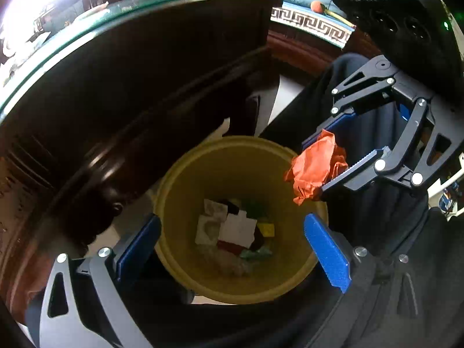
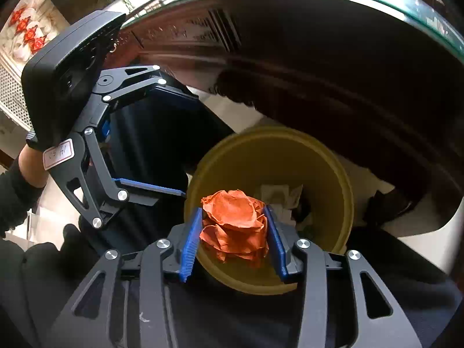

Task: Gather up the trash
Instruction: 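Carry the orange paper over the yellow bin and open the right gripper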

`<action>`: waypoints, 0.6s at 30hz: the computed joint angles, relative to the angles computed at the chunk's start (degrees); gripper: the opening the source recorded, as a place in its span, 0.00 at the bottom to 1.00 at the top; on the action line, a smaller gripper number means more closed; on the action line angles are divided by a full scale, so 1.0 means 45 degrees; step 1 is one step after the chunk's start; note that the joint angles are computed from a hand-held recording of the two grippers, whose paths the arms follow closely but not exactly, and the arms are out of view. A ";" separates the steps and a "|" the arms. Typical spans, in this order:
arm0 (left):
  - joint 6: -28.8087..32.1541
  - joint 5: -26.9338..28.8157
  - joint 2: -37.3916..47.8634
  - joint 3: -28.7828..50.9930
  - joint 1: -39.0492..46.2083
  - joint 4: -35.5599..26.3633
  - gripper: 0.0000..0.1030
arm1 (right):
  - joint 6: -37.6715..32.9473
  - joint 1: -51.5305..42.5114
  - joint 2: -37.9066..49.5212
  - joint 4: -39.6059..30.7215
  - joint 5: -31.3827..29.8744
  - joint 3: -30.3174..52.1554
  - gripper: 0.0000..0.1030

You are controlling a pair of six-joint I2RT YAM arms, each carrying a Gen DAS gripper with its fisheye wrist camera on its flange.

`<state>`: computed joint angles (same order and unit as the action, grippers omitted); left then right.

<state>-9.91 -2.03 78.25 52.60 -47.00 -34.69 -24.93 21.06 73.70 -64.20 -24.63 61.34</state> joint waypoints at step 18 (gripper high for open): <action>-0.0287 0.0538 0.0217 -0.0037 0.0106 0.0224 0.96 | 0.0300 -0.0245 0.0195 0.0757 -0.0109 -0.0965 0.56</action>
